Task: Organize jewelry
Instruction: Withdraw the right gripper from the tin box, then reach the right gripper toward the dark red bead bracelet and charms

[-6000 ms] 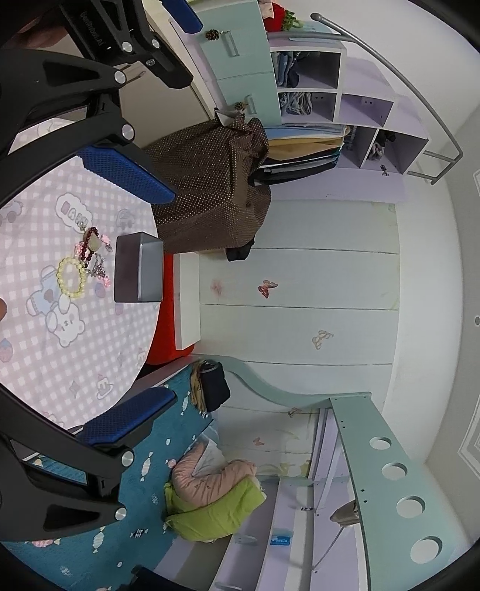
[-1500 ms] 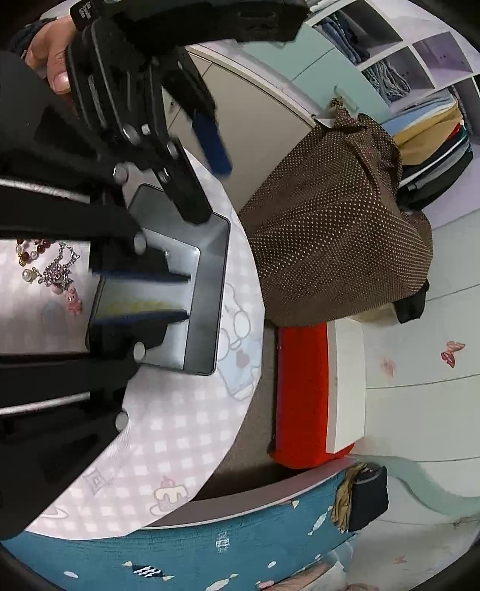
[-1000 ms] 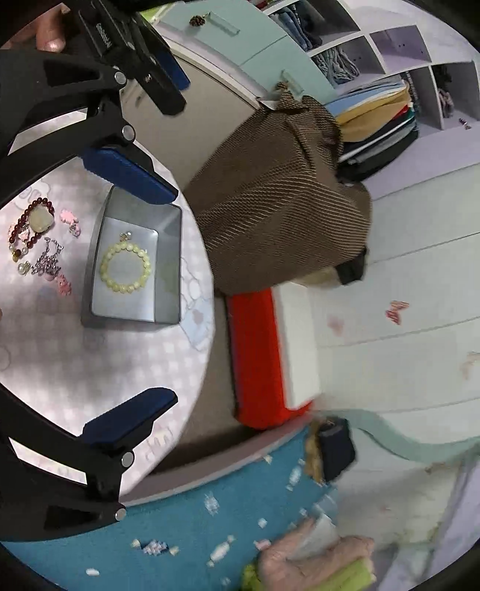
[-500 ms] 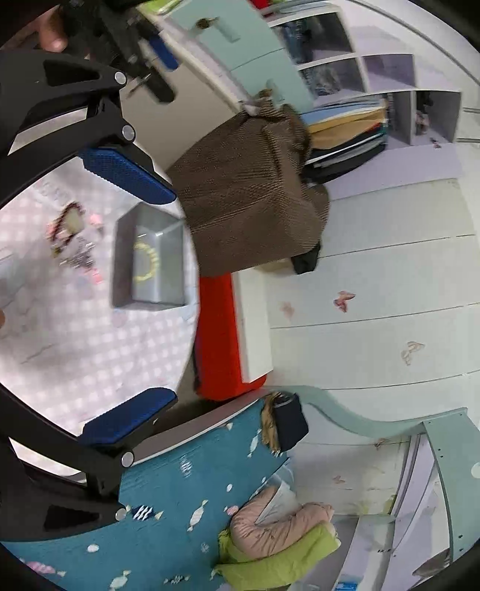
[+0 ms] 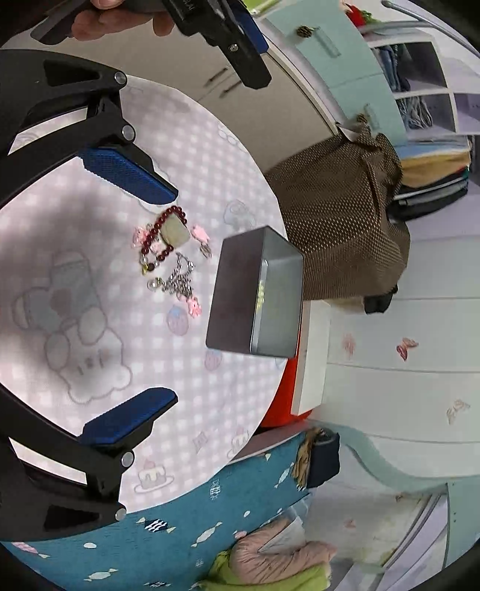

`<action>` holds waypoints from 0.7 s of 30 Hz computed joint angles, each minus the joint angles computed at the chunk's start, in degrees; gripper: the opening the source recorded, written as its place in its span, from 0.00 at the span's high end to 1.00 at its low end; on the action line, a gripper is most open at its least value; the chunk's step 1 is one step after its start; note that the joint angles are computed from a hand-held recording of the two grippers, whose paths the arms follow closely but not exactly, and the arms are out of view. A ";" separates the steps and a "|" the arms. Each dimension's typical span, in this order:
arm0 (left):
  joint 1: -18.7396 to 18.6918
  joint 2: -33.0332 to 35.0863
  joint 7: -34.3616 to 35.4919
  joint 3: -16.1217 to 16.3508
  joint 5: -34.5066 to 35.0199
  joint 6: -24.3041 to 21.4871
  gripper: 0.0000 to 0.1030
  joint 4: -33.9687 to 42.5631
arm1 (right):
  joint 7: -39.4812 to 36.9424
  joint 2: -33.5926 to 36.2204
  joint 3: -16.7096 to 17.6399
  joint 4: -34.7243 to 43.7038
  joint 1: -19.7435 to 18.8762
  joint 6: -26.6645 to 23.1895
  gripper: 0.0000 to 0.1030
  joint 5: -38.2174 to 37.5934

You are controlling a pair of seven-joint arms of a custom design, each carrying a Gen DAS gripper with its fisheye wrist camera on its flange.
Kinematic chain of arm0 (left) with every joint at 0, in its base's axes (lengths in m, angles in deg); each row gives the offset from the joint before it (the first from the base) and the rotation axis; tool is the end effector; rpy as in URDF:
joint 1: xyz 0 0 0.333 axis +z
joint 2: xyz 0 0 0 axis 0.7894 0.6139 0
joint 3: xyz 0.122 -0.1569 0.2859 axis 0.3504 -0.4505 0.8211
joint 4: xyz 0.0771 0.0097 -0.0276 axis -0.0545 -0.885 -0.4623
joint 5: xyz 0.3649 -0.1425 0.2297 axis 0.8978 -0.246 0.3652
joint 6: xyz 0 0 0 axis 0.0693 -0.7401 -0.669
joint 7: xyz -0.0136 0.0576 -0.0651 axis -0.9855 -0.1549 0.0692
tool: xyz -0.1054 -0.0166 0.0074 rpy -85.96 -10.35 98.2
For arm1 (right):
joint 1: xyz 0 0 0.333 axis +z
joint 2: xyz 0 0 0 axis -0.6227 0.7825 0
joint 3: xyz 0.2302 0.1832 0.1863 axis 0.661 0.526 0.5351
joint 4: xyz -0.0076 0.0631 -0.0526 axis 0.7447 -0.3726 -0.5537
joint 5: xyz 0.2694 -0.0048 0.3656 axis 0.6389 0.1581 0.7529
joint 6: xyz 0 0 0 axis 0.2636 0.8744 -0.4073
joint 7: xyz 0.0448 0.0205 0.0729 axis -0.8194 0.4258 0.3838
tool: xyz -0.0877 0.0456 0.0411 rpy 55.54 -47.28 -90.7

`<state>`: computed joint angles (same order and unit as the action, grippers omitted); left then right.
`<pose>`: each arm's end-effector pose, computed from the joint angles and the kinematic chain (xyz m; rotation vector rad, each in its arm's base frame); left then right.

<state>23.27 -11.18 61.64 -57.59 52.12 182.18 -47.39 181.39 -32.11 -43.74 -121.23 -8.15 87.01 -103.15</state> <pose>0.6572 -0.4261 0.4581 -1.6899 1.5358 -0.8691 0.6821 0.3853 0.4290 -1.9311 1.4300 -0.5493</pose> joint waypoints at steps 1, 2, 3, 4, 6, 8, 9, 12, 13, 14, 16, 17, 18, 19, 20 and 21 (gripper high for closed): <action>-0.07 -0.06 -0.45 0.11 0.30 0.10 0.06 -0.27 | -0.62 0.22 0.19 0.24 0.01 0.02 0.07 -0.24; -0.12 -0.12 -0.96 0.16 0.53 0.18 0.06 -0.53 | -1.15 0.28 0.38 0.28 -0.08 -0.03 0.07 -0.25; -0.05 -0.12 -1.20 0.12 0.53 0.33 0.06 -0.70 | -1.81 0.32 0.73 0.29 -0.27 -0.14 0.07 -0.08; 0.03 -0.14 -1.33 0.07 0.54 0.58 0.06 -0.91 | -3.21 0.64 1.63 0.52 -0.86 -0.36 0.07 0.44; 0.25 0.05 -1.00 -0.12 0.04 0.95 0.06 -1.20 | -6.05 1.69 3.09 1.50 -1.76 -1.62 0.10 1.61; 0.38 0.38 -0.44 -0.20 -0.51 1.37 0.06 -1.25 | -9.89 2.95 5.31 2.81 -3.27 -3.03 0.19 3.96; 0.39 0.52 -0.16 -0.20 -0.76 1.59 0.06 -1.30 | -11.91 3.67 6.28 3.64 -3.86 -4.05 0.24 5.10; 0.23 0.87 0.66 -0.03 -1.33 1.65 0.06 -1.30 | -16.52 6.13 7.56 6.65 -4.36 -7.12 0.40 7.72; 0.15 1.04 1.04 -0.02 -1.65 1.41 0.06 -1.18 | -17.81 6.94 7.96 7.49 -4.62 -7.77 0.44 8.76; 0.15 1.19 1.29 -0.01 -2.02 1.46 0.06 -1.14 | -18.76 7.61 8.03 8.31 -4.61 -8.48 0.45 9.51; 0.27 1.48 1.88 0.03 -2.99 1.73 0.06 -1.06 | -20.61 8.70 8.23 9.64 -4.61 -9.41 0.50 10.76; 0.27 1.64 2.21 0.08 -3.51 1.68 0.06 -0.98 | -22.13 9.23 8.99 10.28 -5.11 -9.76 0.51 11.89; 0.24 1.76 2.43 0.17 -3.90 1.62 0.06 -0.93 | -23.69 9.65 9.70 10.81 -5.56 -10.11 0.53 13.00; 0.27 1.81 2.65 0.30 -4.23 1.73 0.06 -0.90 | -25.48 10.34 10.31 11.79 -5.82 -10.78 0.56 13.83; 0.21 1.85 2.64 0.44 -4.46 1.76 0.06 -0.93 | -26.73 10.82 10.58 12.55 -5.87 -11.33 0.57 14.61; 0.18 1.90 2.63 0.54 -4.73 1.77 0.06 -0.96 | -28.24 11.51 11.07 13.56 -6.10 -12.02 0.58 15.53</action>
<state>23.45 -9.28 64.27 -57.05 47.39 183.95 -48.35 153.15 -20.60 -32.68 -107.67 -14.25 74.99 -87.62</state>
